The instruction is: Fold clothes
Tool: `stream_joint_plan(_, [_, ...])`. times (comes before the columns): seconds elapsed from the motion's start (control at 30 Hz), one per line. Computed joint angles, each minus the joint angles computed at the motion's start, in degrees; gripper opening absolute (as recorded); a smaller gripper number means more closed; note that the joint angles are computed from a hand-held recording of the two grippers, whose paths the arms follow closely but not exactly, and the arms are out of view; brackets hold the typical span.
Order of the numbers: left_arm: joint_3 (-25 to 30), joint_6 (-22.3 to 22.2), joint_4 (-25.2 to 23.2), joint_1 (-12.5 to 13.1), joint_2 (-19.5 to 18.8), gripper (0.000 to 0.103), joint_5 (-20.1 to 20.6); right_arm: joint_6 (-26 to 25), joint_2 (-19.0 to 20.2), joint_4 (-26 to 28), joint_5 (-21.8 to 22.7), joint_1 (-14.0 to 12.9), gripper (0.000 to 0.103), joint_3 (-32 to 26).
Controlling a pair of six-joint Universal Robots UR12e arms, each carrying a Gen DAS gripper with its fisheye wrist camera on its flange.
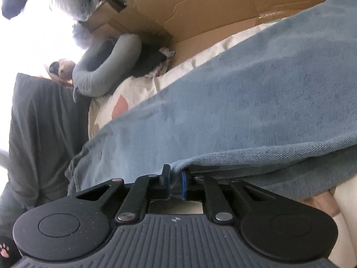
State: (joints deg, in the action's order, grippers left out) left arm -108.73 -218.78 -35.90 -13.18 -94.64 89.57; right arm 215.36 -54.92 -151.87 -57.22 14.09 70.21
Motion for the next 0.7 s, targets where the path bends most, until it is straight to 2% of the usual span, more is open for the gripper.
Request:
stream_joint_plan(0.1, [-0.48, 1.34, 1.03, 0.16, -0.04, 0.049, -0.04, 0.96, -0.13, 0.53, -0.42, 0.08, 0.008, 0.24])
stream_joint_plan(0.2, [-0.5, 1.94, 1.34, 0.11, -0.24, 0.049, 0.19, 2.75, -0.82, 0.73, 0.14, 0.15, 0.013, 1.63])
stream_joint_plan(0.23, [-0.44, 2.01, 1.33, 0.0, -0.3, 0.045, 0.45, 2.91, -1.07, 0.72, 0.6, 0.16, 0.021, 2.15])
stream_joint_plan(0.27, [-0.44, 2.18, 1.5, -0.12, -0.34, 0.041, 0.68, 3.14, -1.33, 0.57, 0.98, 0.18, 0.036, 2.7])
stream_joint_plan(0.33, [-0.09, 2.94, 1.19, -0.46, -0.47, 0.029, 1.61, 3.86, -1.72, -0.35, 1.24, 0.27, 0.05, 3.66])
stream_joint_plan(0.4, [0.31, 4.13, 0.38, -0.81, -0.39, 0.022, 2.63, 4.3, -1.77, -0.54, 1.63, 0.34, 0.05, 3.99])
stream_joint_plan(0.53, [1.82, 8.28, -3.35, -1.49, -0.12, 0.017, 4.84, 4.34, -1.05, -0.36, 1.3, 0.54, 0.046, 2.97])
stream_joint_plan(0.63, [3.29, 10.98, -6.06, -1.95, -0.01, 0.017, 6.12, 4.7, -0.57, 0.13, 0.92, 0.52, 0.018, 2.0])
stream_joint_plan(0.7, [4.15, 12.84, -7.44, -2.27, 0.02, 0.016, 6.99, 3.88, -0.59, 0.23, 0.38, 0.49, 0.013, 1.81])
